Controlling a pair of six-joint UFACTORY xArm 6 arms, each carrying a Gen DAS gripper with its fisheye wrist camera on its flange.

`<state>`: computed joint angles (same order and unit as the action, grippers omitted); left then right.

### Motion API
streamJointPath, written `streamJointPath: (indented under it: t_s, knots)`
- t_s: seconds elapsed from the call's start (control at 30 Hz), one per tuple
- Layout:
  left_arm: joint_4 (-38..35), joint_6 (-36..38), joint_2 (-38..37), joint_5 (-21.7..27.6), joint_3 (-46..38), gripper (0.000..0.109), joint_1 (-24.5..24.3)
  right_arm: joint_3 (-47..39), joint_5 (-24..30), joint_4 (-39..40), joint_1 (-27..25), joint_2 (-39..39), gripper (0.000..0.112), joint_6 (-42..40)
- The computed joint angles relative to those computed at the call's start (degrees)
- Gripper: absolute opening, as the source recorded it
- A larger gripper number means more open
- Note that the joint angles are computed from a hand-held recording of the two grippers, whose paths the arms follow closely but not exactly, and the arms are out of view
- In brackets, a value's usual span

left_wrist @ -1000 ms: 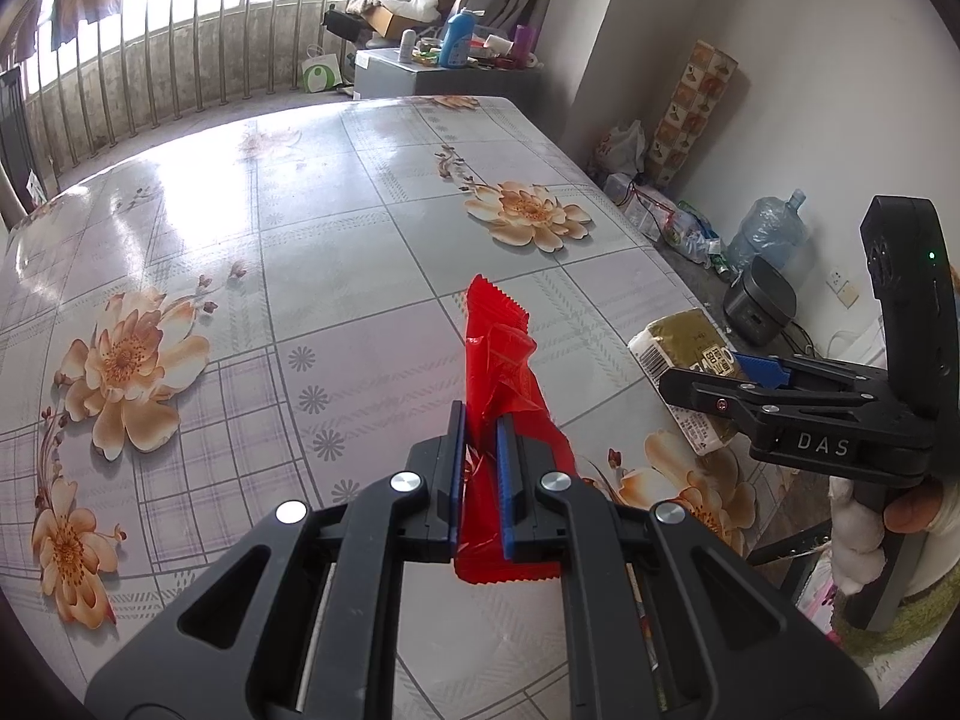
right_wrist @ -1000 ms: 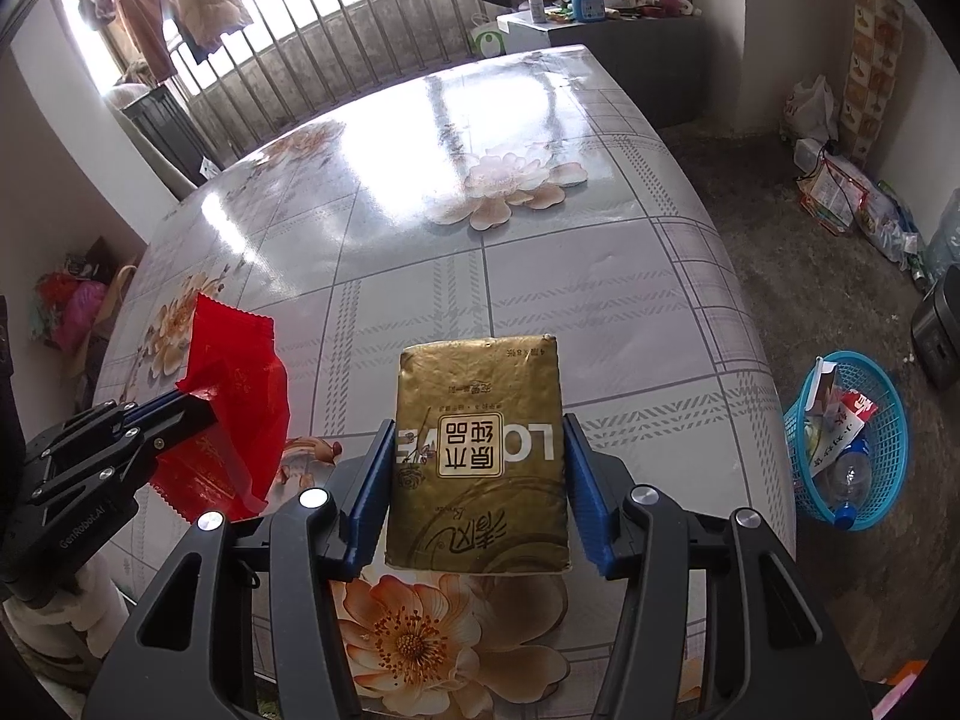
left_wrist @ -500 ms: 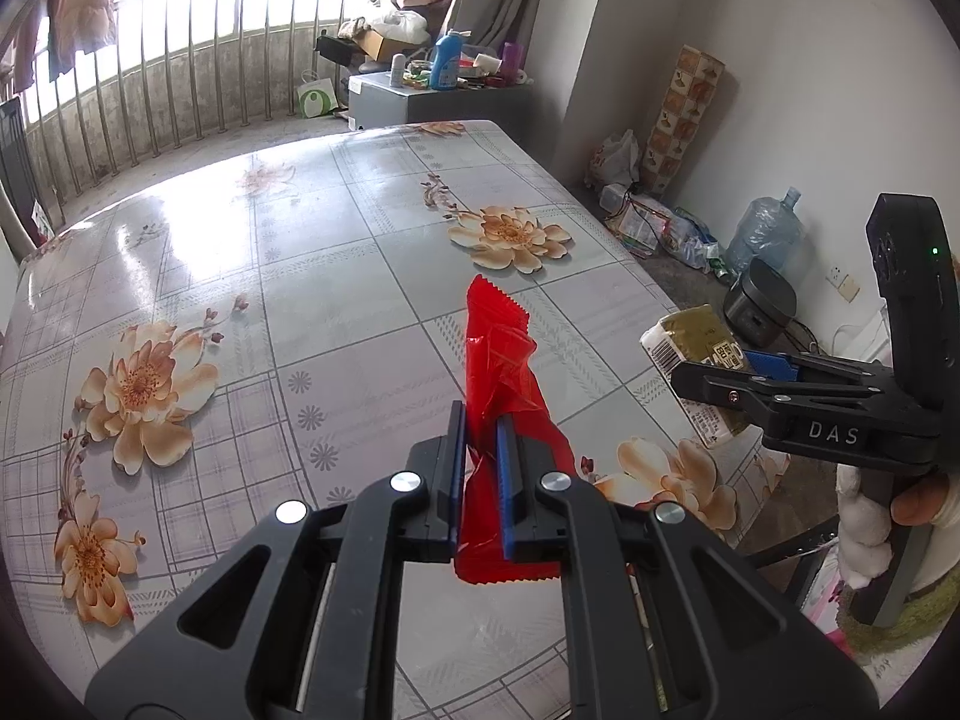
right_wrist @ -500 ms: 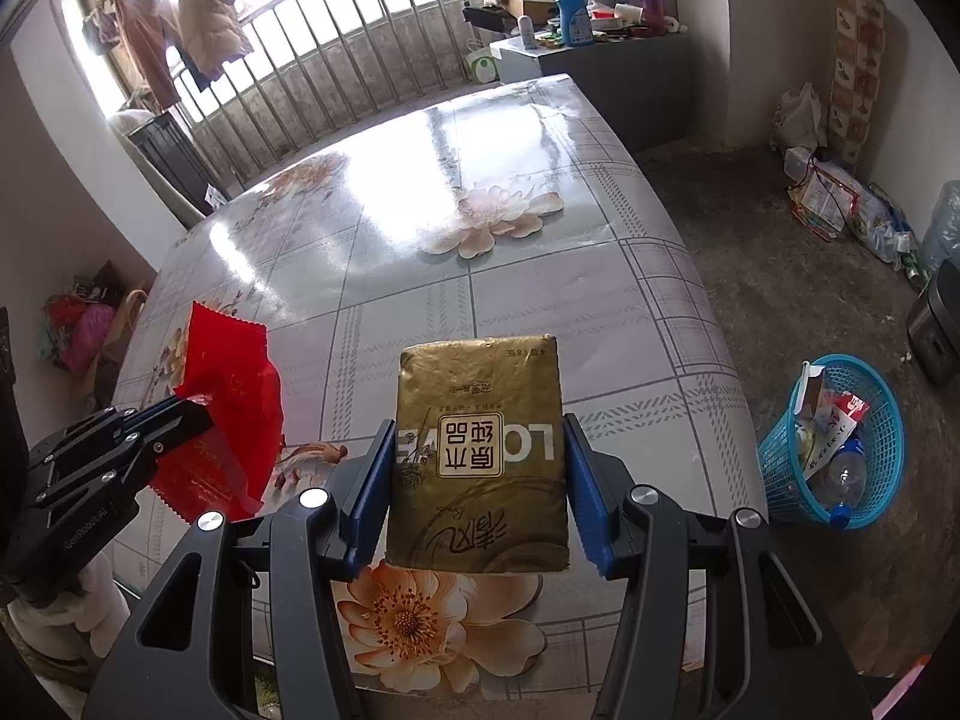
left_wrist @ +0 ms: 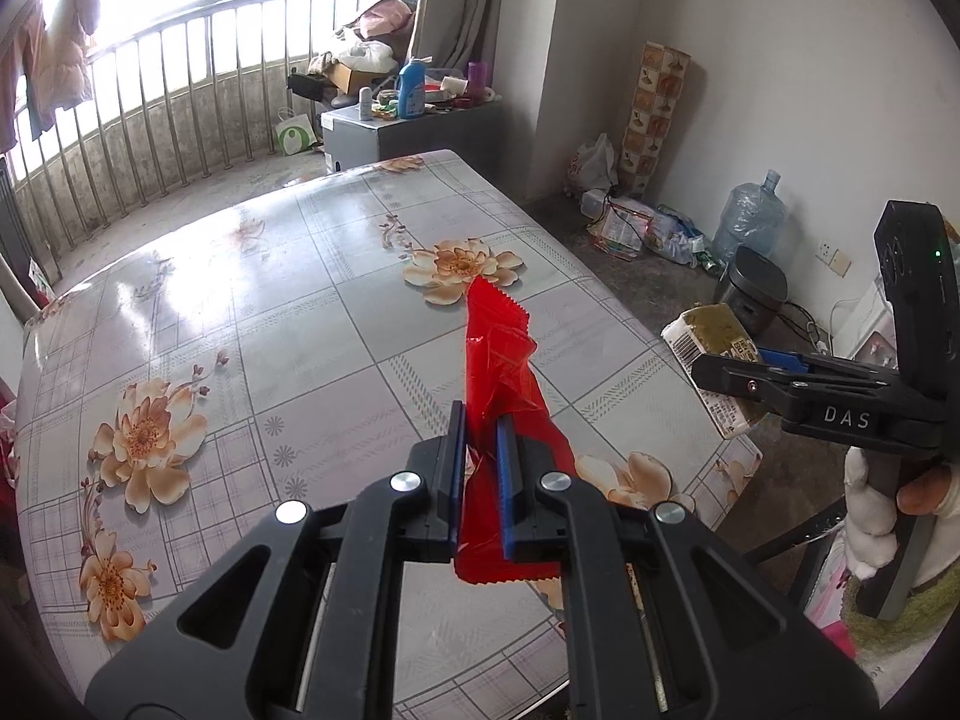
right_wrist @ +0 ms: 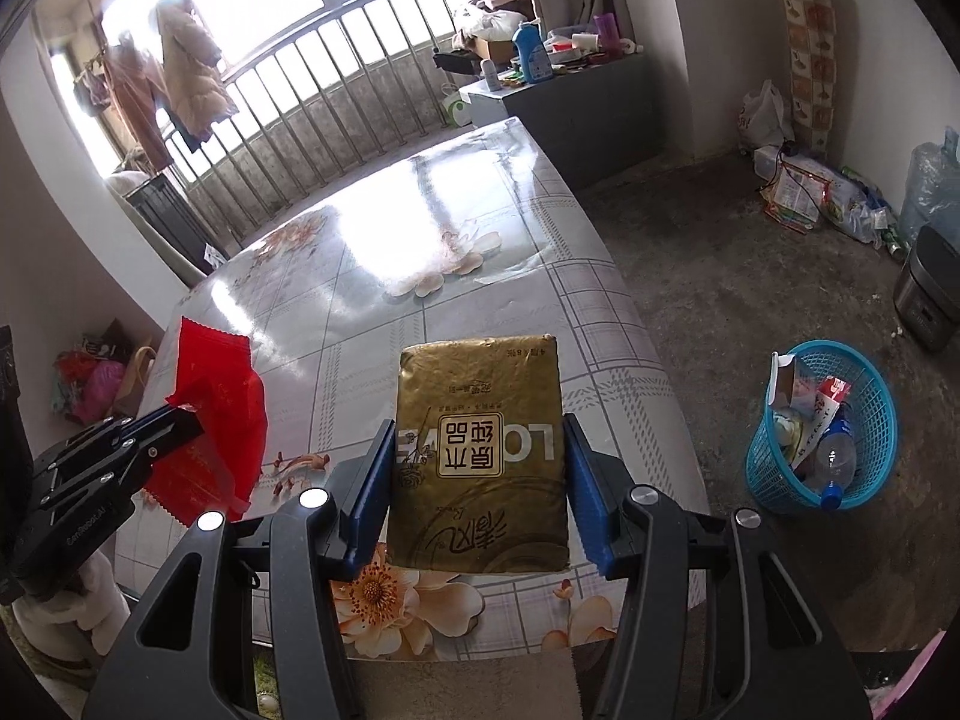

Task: Collect trash
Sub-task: 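Carry the red wrapper and gold packet over the blue basket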

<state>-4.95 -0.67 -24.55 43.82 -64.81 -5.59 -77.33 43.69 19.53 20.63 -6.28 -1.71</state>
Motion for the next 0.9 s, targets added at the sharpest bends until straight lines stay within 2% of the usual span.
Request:
streamJointPath:
  t_s: [0.23, 0.4, 0.53, 0.77, 0.9]
  knots:
    - [-3.26, 5.13, 6.27, -0.24, -7.52, 0.008, -4.27, 5.30, -4.26, -2.50, -6.50, -5.30, 0.052, 5.20]
    - [-7.46, 10.36, 14.03, 2.10, -16.44, 0.008, -7.55, 10.05, -7.67, -5.40, -12.93, -9.14, 0.052, 11.01]
    - [-9.25, 13.32, 21.28, 4.11, -24.88, 0.008, -10.80, 13.27, -9.39, -4.71, -18.60, -10.74, 0.052, 13.68]
    - [-12.14, 14.85, 36.91, 11.25, -43.27, 0.008, -15.27, 16.69, -11.55, -1.19, -25.44, -10.05, 0.052, 15.99]
    - [-13.56, 14.31, 48.87, 18.25, -58.49, 0.008, -17.18, 18.09, -11.96, 3.53, -27.70, -8.19, 0.052, 15.72]
